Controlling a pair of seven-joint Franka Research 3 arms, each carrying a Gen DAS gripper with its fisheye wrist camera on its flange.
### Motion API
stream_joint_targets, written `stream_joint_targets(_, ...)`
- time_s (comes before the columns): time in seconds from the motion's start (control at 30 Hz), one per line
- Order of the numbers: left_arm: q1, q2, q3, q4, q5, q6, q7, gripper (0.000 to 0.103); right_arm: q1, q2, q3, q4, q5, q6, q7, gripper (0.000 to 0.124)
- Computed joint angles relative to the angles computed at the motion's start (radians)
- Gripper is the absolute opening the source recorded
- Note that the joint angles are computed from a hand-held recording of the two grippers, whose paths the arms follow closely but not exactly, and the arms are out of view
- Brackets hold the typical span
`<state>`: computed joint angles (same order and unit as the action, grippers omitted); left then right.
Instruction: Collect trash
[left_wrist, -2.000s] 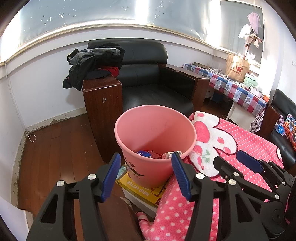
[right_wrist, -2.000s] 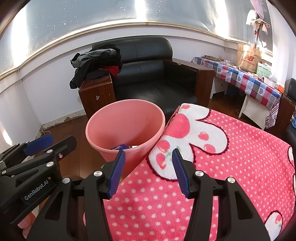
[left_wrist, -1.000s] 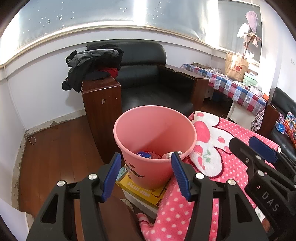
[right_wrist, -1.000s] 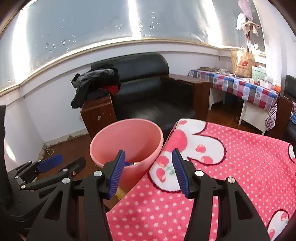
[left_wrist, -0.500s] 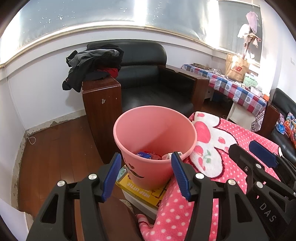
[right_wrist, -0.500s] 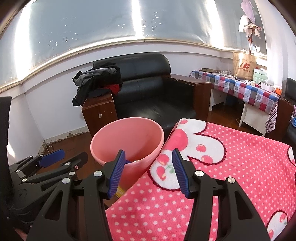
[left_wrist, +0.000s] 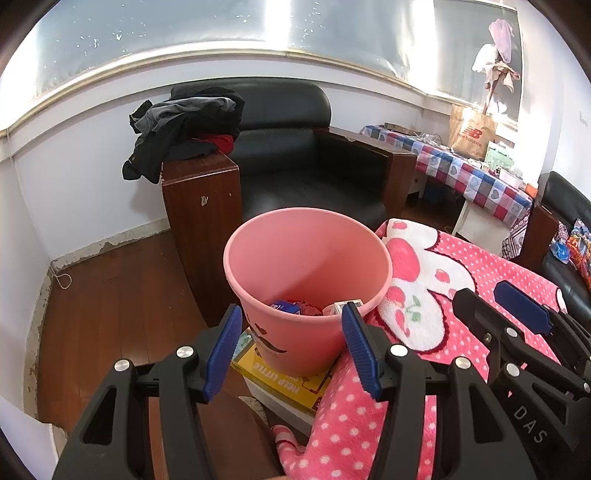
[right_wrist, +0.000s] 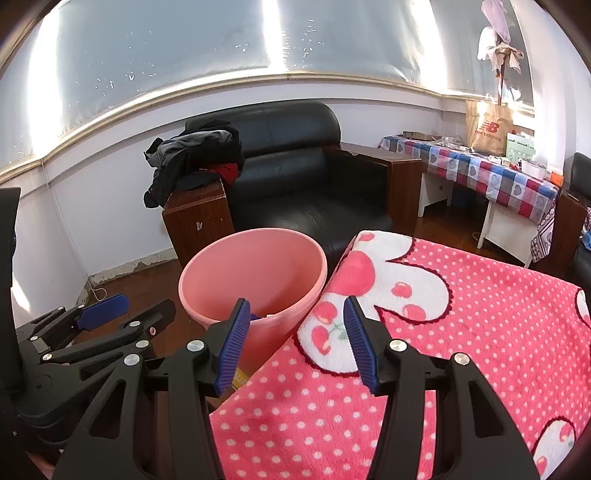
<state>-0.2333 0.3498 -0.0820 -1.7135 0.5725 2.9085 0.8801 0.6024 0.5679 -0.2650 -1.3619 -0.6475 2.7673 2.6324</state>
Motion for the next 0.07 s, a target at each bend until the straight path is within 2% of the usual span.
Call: stream_joint_targets(0.07,-0.003,0.001,0.002,0.002,0.001,-0.002,-0.002,0.056,-0.002,-0.002,0.001,-0.005,0.003,0.003,-0.001,0.053)
